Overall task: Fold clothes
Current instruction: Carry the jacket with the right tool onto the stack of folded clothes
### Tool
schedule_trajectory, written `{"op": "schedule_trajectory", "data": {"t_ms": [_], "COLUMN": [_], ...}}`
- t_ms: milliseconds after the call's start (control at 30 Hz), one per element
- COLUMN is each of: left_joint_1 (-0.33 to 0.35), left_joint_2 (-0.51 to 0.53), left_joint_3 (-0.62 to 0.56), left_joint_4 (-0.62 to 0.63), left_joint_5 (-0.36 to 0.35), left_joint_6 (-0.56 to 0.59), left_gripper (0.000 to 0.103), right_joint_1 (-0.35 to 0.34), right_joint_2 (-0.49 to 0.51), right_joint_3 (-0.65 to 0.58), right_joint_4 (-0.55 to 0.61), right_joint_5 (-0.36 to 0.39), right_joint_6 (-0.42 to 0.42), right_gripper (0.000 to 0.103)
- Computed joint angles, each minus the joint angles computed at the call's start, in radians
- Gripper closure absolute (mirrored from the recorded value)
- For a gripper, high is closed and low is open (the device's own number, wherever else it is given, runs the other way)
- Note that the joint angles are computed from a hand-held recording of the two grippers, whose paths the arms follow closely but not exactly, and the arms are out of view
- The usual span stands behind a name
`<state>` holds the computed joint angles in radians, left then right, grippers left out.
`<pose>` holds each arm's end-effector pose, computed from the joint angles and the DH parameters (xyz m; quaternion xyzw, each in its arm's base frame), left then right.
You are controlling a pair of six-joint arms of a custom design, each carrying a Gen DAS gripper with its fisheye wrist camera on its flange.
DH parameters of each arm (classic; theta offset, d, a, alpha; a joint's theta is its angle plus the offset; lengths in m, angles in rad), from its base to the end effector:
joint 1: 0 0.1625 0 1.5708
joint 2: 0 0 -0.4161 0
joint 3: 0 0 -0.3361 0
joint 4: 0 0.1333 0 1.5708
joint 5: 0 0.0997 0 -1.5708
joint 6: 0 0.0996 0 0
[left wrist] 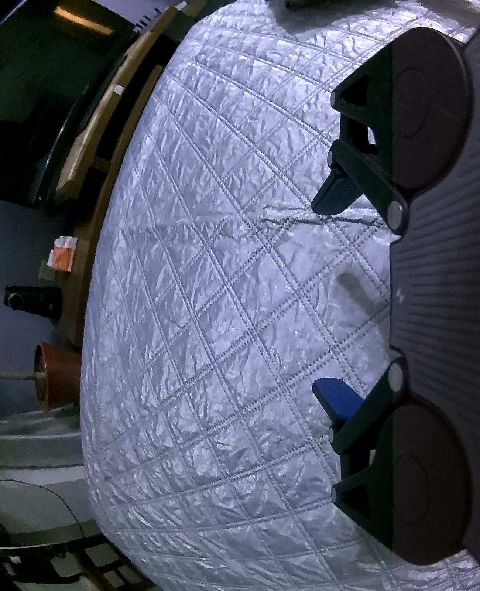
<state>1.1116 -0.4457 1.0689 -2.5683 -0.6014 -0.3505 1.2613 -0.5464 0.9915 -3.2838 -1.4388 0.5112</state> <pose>-0.1445 -0.7783 0.1297 -0.0393 0.8728 -0.3316 0.3560 -0.0990 -0.7902 0.2997 0.2849 0.7528 -0.5827 0.1124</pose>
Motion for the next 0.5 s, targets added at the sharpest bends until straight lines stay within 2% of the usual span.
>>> {"op": "schedule_trajectory", "data": {"t_ms": [100,133,167,267,333,433,500], "left_joint_1": [-0.003,-0.005,-0.007,-0.016,-0.021,-0.025,-0.027], "left_joint_2": [-0.003,-0.003,-0.002,-0.001,0.002,-0.005,-0.011], "left_joint_3": [0.006,0.008,0.011,0.028,0.038,0.055,0.067], "left_joint_4": [-0.004,-0.006,-0.011,-0.046,-0.067,-0.063,-0.058], "left_joint_5": [-0.008,-0.008,-0.009,-0.004,0.005,0.006,0.006], "left_joint_6": [0.007,0.010,0.016,0.049,0.073,0.062,0.052], "left_gripper": [0.009,0.009,0.009,0.009,0.009,0.009,0.009], "right_joint_1": [0.030,0.043,0.056,0.093,0.099,0.118,0.123], "right_joint_2": [-0.023,-0.021,-0.017,0.004,0.009,0.006,-0.034], "right_joint_3": [-0.007,-0.029,-0.054,-0.142,-0.168,-0.178,-0.094], "right_joint_4": [0.060,0.096,0.131,0.229,0.226,0.228,0.188], "right_joint_5": [-0.112,-0.161,-0.211,-0.347,-0.341,-0.383,-0.388], "right_joint_6": [-0.130,-0.182,-0.233,-0.360,-0.340,-0.432,-0.480], "right_gripper": [0.053,0.035,0.029,0.030,0.030,0.030,0.030]}}
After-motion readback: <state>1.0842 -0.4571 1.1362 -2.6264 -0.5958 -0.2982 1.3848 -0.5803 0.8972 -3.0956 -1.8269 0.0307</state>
